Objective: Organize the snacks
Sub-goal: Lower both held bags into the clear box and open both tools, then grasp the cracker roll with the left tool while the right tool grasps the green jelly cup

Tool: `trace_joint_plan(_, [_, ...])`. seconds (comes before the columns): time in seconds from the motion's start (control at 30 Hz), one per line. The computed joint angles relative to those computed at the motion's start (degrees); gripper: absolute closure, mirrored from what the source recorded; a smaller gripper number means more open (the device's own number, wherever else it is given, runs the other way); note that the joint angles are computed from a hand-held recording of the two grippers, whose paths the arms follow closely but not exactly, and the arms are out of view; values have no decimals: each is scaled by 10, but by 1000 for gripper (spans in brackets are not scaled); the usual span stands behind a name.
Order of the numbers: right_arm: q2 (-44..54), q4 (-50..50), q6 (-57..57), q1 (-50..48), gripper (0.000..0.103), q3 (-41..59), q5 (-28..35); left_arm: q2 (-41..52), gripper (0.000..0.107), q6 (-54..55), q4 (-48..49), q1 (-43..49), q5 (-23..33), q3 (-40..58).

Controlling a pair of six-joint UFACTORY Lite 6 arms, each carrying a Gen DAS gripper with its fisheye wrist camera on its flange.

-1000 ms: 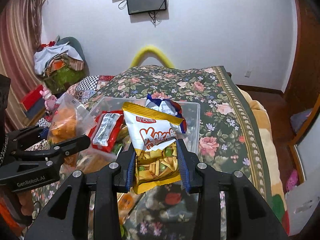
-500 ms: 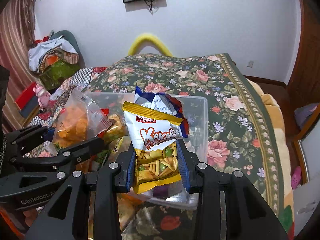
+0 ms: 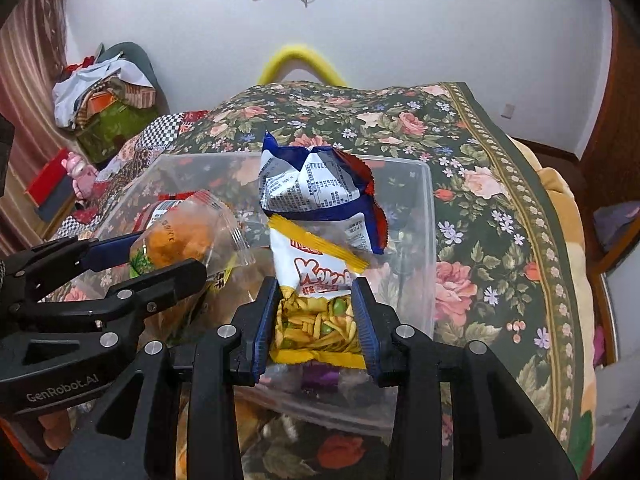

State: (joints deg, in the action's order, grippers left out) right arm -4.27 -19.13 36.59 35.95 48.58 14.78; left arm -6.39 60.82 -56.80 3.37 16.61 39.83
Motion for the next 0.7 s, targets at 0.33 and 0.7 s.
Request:
trace_joint_plan(0.33, [-100, -69, 73, 38, 57, -18, 61, -163, 49, -90, 97, 55, 87, -49])
trace_joint_plan(0.7, [-212, -132, 176, 151, 52, -59, 152, -355, 48, -117, 180, 156, 242, -118])
